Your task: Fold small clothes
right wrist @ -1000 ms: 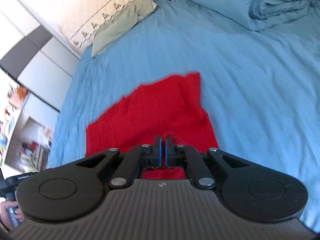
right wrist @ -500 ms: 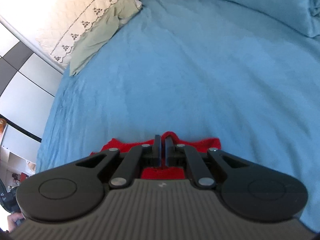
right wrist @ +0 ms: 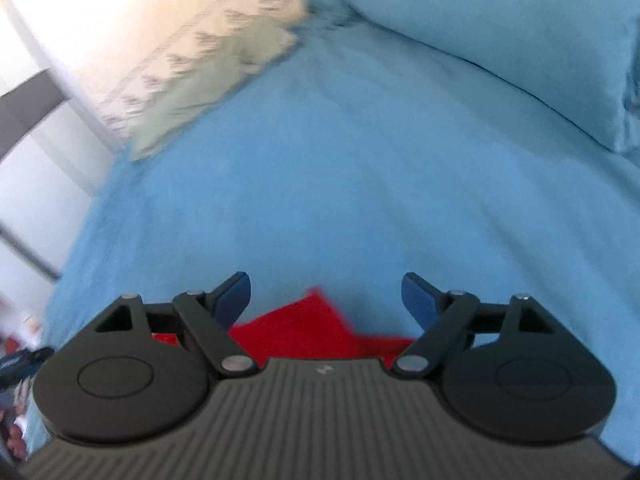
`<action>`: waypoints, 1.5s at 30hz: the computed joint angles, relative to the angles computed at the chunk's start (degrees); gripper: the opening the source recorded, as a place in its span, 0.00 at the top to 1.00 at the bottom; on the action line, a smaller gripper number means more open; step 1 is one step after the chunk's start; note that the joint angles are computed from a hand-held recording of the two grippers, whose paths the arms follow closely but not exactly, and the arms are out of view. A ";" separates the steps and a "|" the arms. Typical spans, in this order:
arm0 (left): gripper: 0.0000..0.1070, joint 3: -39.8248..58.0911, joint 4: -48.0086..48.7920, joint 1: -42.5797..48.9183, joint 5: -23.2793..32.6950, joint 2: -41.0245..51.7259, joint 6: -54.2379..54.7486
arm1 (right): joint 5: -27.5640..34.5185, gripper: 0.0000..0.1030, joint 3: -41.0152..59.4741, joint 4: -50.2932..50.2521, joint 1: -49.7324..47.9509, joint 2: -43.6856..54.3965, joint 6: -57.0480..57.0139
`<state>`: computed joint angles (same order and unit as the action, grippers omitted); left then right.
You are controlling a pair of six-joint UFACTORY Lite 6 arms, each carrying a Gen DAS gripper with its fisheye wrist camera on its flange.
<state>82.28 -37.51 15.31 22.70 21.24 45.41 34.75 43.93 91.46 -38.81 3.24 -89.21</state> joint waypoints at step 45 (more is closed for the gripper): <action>0.04 -34.83 -12.47 -30.43 -14.86 -10.59 13.30 | 7.84 0.73 -12.77 -5.22 -9.19 4.46 -14.37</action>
